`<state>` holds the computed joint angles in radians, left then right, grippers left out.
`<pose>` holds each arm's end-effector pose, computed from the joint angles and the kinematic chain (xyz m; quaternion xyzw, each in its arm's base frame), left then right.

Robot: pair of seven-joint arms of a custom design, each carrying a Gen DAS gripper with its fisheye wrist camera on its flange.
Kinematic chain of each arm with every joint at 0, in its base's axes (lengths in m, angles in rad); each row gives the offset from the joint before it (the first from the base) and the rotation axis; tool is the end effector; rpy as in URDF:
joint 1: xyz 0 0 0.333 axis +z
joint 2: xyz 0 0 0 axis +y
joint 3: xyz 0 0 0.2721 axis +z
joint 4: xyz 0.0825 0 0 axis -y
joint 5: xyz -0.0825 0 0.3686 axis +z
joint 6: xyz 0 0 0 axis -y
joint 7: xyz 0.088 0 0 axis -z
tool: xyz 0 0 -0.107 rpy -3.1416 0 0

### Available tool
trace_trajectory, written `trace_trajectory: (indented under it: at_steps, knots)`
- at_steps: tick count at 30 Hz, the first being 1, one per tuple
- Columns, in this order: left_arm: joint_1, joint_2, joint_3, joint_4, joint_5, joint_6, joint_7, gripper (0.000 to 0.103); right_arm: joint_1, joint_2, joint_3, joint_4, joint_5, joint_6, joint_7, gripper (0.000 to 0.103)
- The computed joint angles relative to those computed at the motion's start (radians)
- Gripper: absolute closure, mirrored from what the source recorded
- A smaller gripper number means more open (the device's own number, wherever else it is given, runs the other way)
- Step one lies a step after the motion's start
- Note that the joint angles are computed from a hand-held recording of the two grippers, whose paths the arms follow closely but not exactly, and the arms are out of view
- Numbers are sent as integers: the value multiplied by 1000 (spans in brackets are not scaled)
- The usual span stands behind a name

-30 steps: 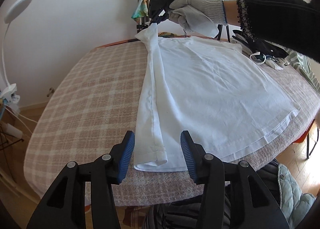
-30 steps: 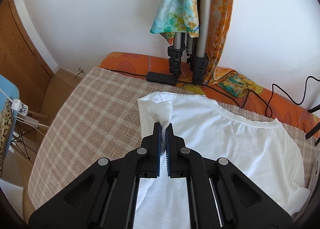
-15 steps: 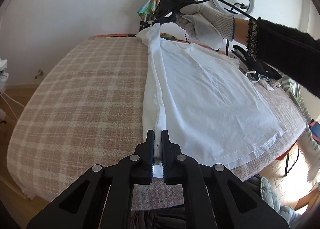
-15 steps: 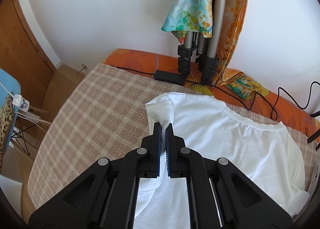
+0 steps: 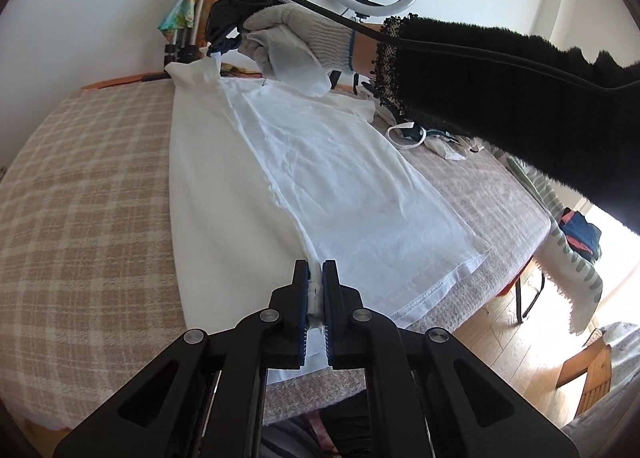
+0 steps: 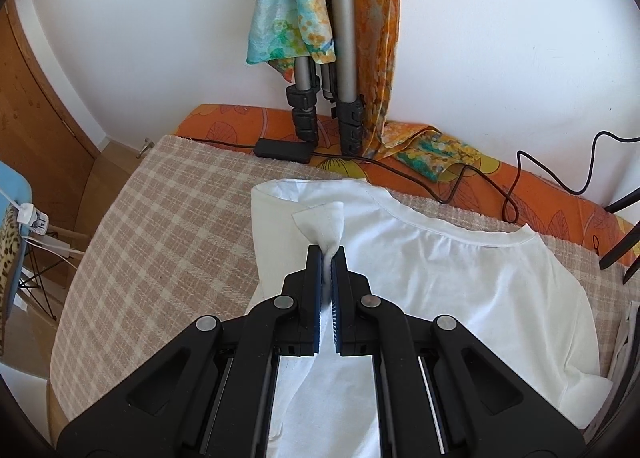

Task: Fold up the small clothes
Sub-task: 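Fold the gripped shirt side inward over the body with both grippers, then open both grippers and lift them off the folded side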

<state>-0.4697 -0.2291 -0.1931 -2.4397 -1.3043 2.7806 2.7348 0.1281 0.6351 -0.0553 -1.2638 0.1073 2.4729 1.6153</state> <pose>0.4013 -0.2591 0.3938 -0.3801 0.8250 -0.4175 0.0238 0.7325 0.0640 0.4208 -0.6724 0.6831 -0.1661 0.2314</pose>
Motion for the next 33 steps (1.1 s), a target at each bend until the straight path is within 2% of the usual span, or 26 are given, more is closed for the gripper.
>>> trace_trajectory:
  at_steps: [5, 9, 10, 12, 13, 15, 17, 22, 29, 33]
  knots:
    - [7, 27, -11, 6, 80, -11, -45, 98, 27, 23, -57, -4, -77, -23, 77, 98]
    - [-1, 40, -25, 8, 154, 1, -91, 98, 27, 80, -83, 69, -121, -127, 164, 98]
    - [-6, 37, -24, 5, 157, 7, -90, 96, 27, 79, -86, 61, -134, -126, 178, 98]
    - [-12, 29, -18, 2, 167, 0, -93, 94, 15, 44, -72, -1, -133, -72, 168, 95]
    - [-13, 25, -17, -1, 180, -2, -104, 92, 10, 26, -67, -28, -130, -55, 166, 90]
    - [-19, 20, -15, -4, 197, 3, -120, 88, 7, -20, -67, -89, -129, -10, 171, 65]
    - [-32, 7, 2, -6, 170, -27, -90, 88, 3, -73, -68, -155, -127, 37, 178, 58]
    - [-49, -35, 8, -25, 145, -35, -80, 87, -45, -240, -32, -354, -43, 156, 132, 49]
    - [-79, -69, 24, -43, 94, -1, -84, 87, -90, -523, -17, -672, 53, 281, 22, 48]
    - [-88, -68, 12, -37, 100, 5, -136, 87, -118, -695, -18, -851, 151, 324, -102, 48]
